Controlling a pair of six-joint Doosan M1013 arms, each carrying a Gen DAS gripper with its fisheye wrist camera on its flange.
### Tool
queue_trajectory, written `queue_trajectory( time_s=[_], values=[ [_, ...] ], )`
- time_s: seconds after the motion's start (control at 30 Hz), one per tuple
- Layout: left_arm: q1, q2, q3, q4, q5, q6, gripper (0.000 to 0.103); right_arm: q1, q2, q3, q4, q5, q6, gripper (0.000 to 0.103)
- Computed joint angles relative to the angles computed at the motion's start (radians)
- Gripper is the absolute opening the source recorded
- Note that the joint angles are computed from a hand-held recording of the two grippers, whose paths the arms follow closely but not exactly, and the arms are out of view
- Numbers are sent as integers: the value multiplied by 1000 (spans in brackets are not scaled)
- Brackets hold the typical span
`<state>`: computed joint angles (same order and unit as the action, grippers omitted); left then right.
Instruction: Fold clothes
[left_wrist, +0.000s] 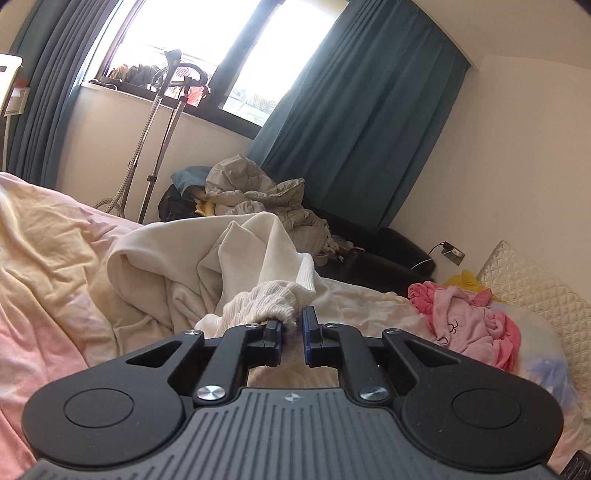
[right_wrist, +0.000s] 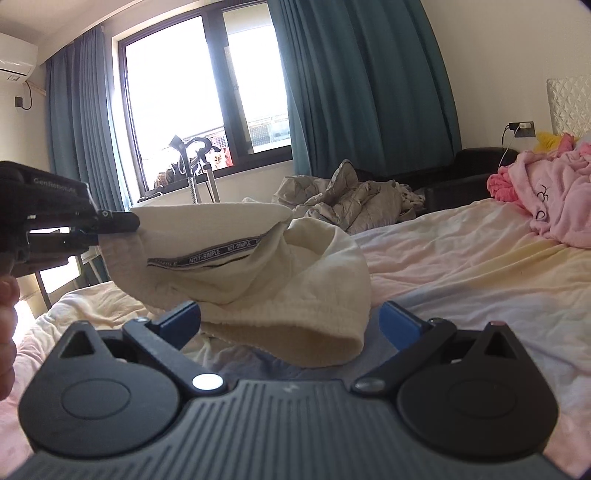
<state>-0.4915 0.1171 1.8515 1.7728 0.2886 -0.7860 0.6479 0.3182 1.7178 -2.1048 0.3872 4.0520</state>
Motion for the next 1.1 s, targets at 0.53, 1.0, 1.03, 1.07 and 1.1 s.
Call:
queue_trajectory(
  time_s=[0.53,1.0,1.03,1.07,1.1],
  values=[
    [21,-55,172,142,37,-216,15,-2,21,-4,-38,-80,46,103],
    [-5,-42,184,76,117,-148,61,-65,96,-74,177,-249,-51,103],
    [-3,-40,183,83,114,-154,61,-69,103,-82,222,-253,-84,103],
    [-2,-39,183,89,113,-155,61,-74,110,-90,214,-254,-65,103],
    [-3,-38,182,91,116,-145,61,-79,116,-96,176,-257,-18,103]
  ],
)
